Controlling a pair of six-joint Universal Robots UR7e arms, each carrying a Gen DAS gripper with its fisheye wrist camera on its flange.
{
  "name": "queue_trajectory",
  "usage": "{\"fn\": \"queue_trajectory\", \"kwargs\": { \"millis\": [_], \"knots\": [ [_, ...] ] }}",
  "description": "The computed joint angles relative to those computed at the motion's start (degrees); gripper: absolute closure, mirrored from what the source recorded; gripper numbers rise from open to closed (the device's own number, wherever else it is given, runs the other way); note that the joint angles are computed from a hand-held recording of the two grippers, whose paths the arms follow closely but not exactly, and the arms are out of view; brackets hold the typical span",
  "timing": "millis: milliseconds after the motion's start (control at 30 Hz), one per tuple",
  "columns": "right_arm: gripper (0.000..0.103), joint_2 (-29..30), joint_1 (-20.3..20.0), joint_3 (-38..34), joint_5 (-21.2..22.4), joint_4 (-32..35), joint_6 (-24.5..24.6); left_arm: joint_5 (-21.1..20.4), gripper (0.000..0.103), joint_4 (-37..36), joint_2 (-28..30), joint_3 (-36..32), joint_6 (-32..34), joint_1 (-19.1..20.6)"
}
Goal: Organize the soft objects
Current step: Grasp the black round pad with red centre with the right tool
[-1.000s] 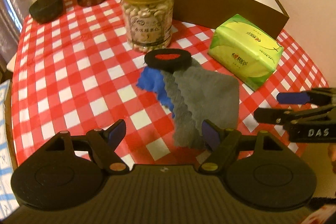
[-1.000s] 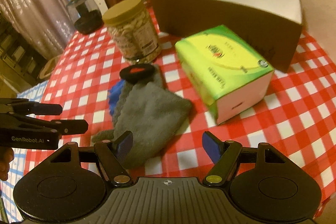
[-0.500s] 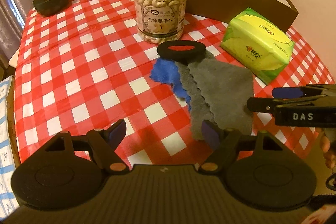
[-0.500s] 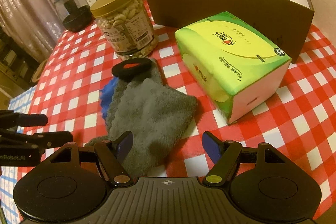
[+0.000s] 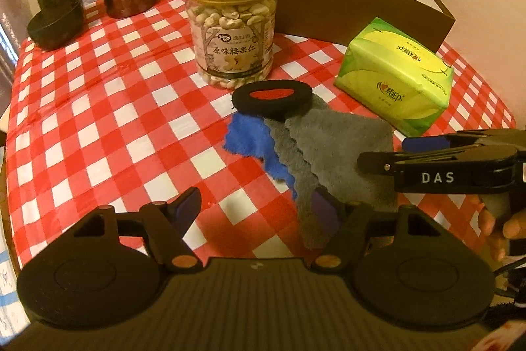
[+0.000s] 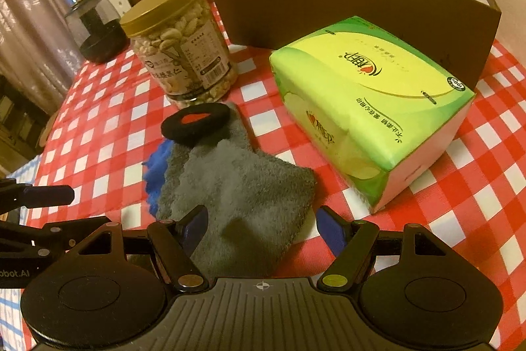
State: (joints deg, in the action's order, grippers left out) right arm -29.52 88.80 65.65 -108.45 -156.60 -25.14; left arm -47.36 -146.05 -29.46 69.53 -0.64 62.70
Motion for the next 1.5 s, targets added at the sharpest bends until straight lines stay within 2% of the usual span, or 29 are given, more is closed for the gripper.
{"fn": "queue_trajectory", "kwargs": {
  "millis": [267,433,667,1100,1367,1500],
  "knots": [
    [0.030,1.34,0.44,-0.86,1.22,-3.58,-1.74,-1.76,0.034,-0.26,1.68,-3.50,4.24,0.95],
    [0.030,3.24,0.94,-3.97,3.59,-2.91,-6.17,-1.29,0.034,-0.24,2.90,-6.37,5.92,1.49],
    [0.030,8.50,1.55,-13.18,6.28,2.17,-9.35,0.92,0.034,1.43,4.65,-10.84,5.13,2.90],
    [0.030,19.19,2.08,-32.37,4.24,15.71,-10.94,1.03,0.034,5.18,7.39,-17.33,2.63,5.22],
    [0.030,22.67,2.03,-39.19,3.84,21.60,-13.03,1.15,0.034,6.99,7.99,-18.77,1.28,5.90],
    [0.030,23.10,2.34,-39.35,2.71,21.30,-16.87,1.47,0.034,7.40,7.80,-18.51,0.52,6.07]
  ]
}}
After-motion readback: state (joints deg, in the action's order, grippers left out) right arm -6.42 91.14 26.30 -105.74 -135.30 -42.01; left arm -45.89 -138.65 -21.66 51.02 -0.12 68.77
